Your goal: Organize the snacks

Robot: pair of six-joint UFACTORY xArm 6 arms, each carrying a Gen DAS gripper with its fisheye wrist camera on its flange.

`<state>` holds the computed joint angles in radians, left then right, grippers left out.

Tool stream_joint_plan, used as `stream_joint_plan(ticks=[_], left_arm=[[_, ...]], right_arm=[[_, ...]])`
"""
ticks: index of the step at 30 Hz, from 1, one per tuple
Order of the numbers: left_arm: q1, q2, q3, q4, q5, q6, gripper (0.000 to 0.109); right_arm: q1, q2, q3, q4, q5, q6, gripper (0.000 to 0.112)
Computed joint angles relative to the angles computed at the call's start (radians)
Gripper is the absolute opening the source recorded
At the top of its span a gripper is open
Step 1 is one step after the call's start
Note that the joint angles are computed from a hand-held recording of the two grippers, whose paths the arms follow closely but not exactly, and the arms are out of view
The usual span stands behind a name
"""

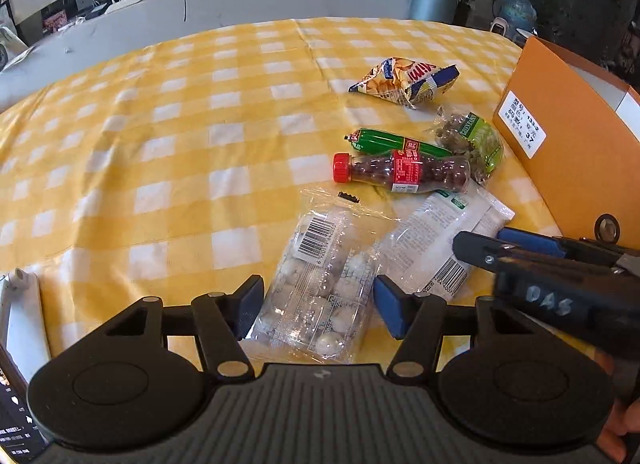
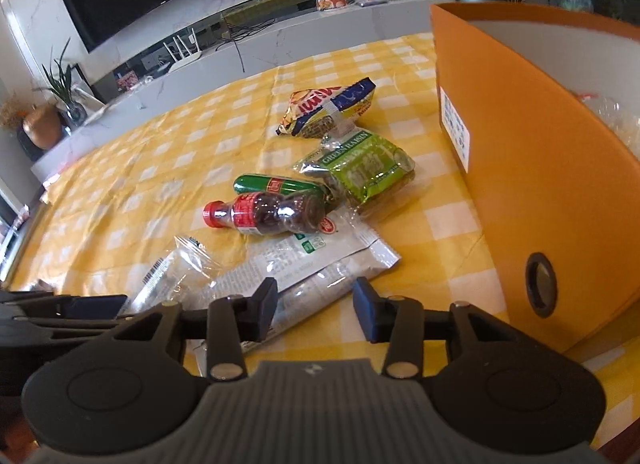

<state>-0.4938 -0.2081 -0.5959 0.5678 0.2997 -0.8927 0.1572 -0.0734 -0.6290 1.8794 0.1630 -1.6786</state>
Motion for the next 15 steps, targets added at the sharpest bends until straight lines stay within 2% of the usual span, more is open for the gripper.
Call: stream_joint_plan(ticks=[2, 5, 6, 7, 10, 11, 15], left_arm=[[-0.001, -0.001, 0.004, 0.012, -0.008, -0.019, 0.069], [0.005, -0.011, 0.02, 0.008, -0.032, -0.037, 0.069], [0.006, -0.015, 0.025, 0.003, -0.036, -0.041, 0.069], [0.007, -0.02, 0.029, 0.0, -0.035, -0.046, 0.069], [0.003, -0.04, 0.045, -0.011, -0.032, -0.066, 0.069], [0.001, -0.047, 0.052, -0.024, -0.035, -0.065, 0.069], [-0.008, -0.073, 0.075, -0.012, -0.038, -0.113, 0.068]], right_arm=[[0.028, 0.014, -0.024, 0.153, -0.038, -0.166, 0.037], [0.018, 0.018, -0.03, 0.179, -0.012, -0.203, 0.018], [0.011, 0.019, -0.032, 0.197, -0.006, -0.236, 0.006], [0.001, 0.02, -0.031, 0.183, 0.008, -0.231, 0.0], [-0.028, 0.011, -0.012, 0.013, 0.051, -0.074, 0.0], [-0.035, 0.006, -0.006, -0.007, 0.058, -0.063, 0.0], [-0.066, -0.043, 0.029, 0.037, 0.079, -0.193, 0.0]])
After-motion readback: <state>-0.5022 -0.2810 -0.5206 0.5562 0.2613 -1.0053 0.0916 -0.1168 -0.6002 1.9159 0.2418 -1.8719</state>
